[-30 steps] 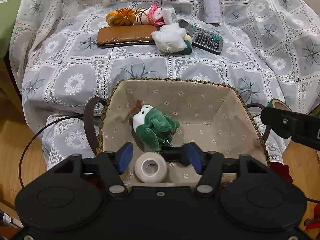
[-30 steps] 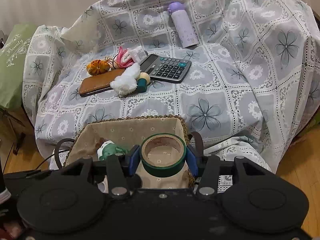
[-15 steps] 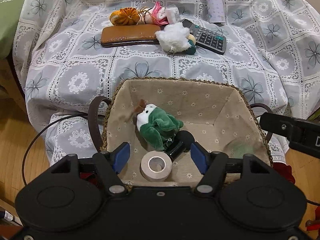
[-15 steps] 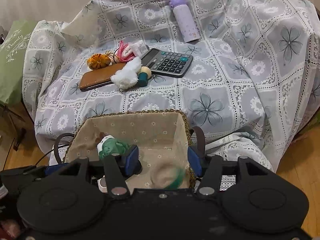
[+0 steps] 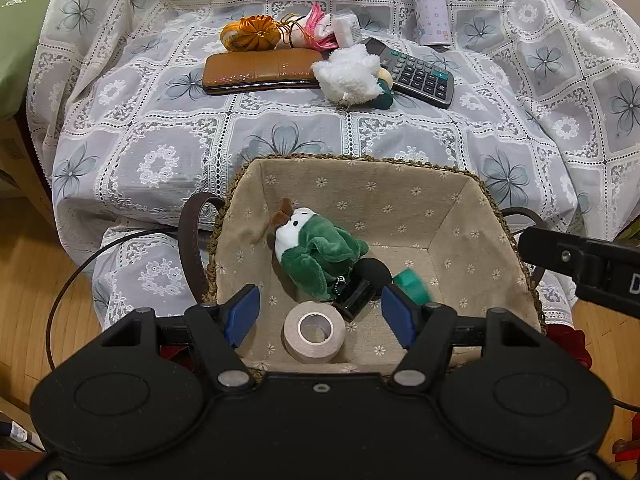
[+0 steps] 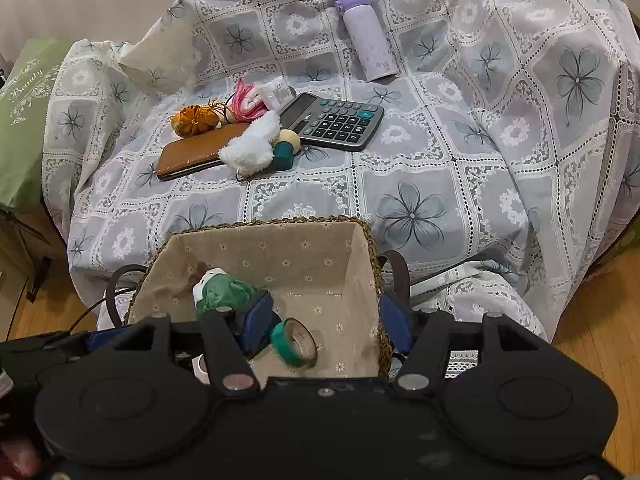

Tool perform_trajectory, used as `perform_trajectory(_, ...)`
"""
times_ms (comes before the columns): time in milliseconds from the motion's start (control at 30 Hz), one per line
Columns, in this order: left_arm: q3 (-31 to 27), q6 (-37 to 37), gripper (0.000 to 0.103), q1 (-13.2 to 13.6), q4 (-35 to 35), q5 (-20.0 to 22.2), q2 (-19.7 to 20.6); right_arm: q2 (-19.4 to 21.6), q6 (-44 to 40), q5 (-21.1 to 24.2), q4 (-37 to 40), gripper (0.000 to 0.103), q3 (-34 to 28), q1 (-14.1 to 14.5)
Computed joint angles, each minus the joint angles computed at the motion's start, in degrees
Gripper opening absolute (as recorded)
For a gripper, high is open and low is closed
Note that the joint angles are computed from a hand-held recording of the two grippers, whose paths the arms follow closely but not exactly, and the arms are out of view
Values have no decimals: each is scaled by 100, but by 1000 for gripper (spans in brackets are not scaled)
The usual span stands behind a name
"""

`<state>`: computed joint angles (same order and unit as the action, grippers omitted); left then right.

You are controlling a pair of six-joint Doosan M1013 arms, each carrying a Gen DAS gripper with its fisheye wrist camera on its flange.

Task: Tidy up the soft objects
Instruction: 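Open both grippers and withdraw both tools from the basket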

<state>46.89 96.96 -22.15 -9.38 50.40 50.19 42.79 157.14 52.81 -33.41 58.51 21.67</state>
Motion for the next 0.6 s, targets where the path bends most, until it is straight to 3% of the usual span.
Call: perform_trajectory(600,-15,-19,63,-4,23,14,3,21,-43,42,88,63,-23,-16)
